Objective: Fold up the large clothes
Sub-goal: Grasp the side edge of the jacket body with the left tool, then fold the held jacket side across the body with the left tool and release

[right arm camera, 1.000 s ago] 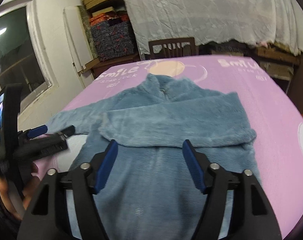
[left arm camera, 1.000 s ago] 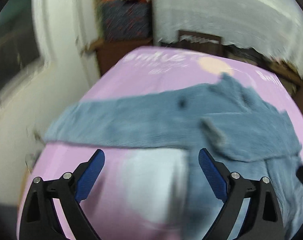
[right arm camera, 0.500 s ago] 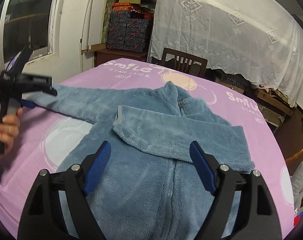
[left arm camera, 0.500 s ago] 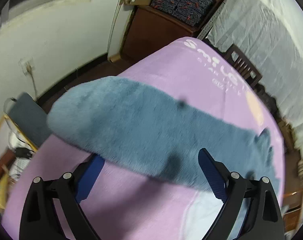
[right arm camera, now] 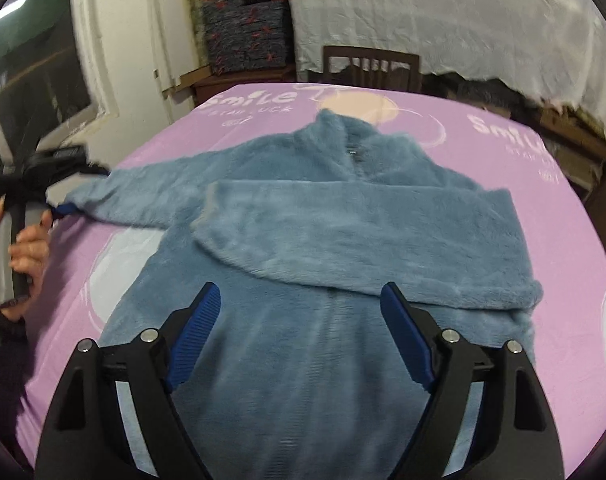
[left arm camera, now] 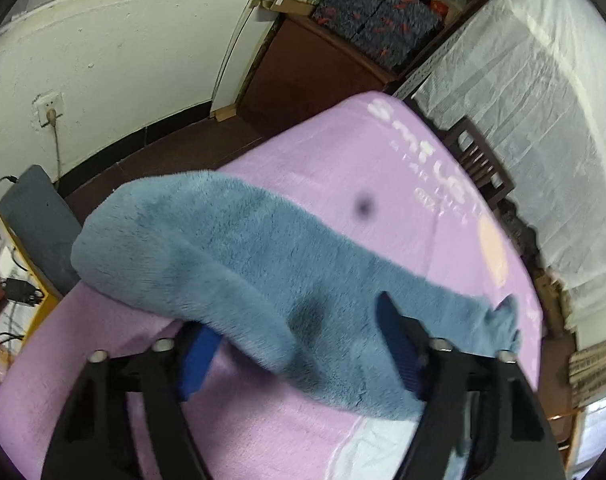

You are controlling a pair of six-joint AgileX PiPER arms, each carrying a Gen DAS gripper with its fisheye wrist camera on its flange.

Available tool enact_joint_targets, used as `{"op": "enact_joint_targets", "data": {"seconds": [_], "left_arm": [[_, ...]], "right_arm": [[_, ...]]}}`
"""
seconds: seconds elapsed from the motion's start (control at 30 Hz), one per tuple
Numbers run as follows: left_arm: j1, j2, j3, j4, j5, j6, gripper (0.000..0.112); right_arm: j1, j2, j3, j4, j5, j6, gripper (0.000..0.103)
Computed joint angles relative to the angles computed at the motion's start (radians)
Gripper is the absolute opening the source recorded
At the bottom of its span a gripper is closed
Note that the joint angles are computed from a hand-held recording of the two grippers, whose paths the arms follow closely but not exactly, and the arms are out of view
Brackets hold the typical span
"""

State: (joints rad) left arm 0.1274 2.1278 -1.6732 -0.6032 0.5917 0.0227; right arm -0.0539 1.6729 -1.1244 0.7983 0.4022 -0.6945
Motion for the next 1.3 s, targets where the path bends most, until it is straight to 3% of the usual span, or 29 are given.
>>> {"op": "enact_joint_targets", "data": {"seconds": [0.13, 0.23, 0.43, 0.47, 0.53, 0.63, 0.7, 0.83, 0.93, 1.3], "left_arm": [[0.035, -0.025, 0.039, -0.115, -0.031, 0.094, 0.055], [0.036, -0.028, 0.044, -0.095, -0.050, 0.072, 0.055], [0.012, -0.022, 0.022, 0.158, -0.088, -0.150, 0.054], [0.016, -0.022, 0.021, 0.154, -0.086, -0.149, 0.050], [0.019, -0.022, 0.014, 0.182, -0.075, -0.161, 0.024], [0.005, -0.033, 0.003, 0.263, -0.061, -0.196, 0.015], [-0.020, -0.054, 0.011, 0.365, -0.069, -0.250, 0.013], [-0.119, -0.094, -0.001, 0.698, -0.064, -0.472, 0.012], [-0.213, -0.111, -0.034, 0.937, -0.021, -0.624, 0.012], [-0.504, -0.053, -0.255, 1.230, 0.154, -0.741, 0.012]], "right_arm": [[-0.085, 0.018, 0.016, 0.208, 0.047, -0.153, 0.081], [-0.112, 0.030, 0.006, 0.244, 0.091, -0.184, 0.081], [-0.139, 0.016, 0.019, 0.283, 0.091, -0.229, 0.081], [-0.149, 0.016, 0.018, 0.292, 0.101, -0.235, 0.081], [-0.180, 0.019, 0.014, 0.328, 0.135, -0.256, 0.081], [-0.231, 0.042, -0.015, 0.347, 0.204, -0.254, 0.081], [-0.257, 0.057, -0.032, 0.346, 0.236, -0.248, 0.081], [-0.314, 0.092, -0.072, 0.326, 0.280, -0.244, 0.080], [-0.357, 0.129, -0.099, 0.333, 0.315, -0.242, 0.080], [-0.451, 0.199, -0.130, 0.379, 0.412, -0.246, 0.080]]}}
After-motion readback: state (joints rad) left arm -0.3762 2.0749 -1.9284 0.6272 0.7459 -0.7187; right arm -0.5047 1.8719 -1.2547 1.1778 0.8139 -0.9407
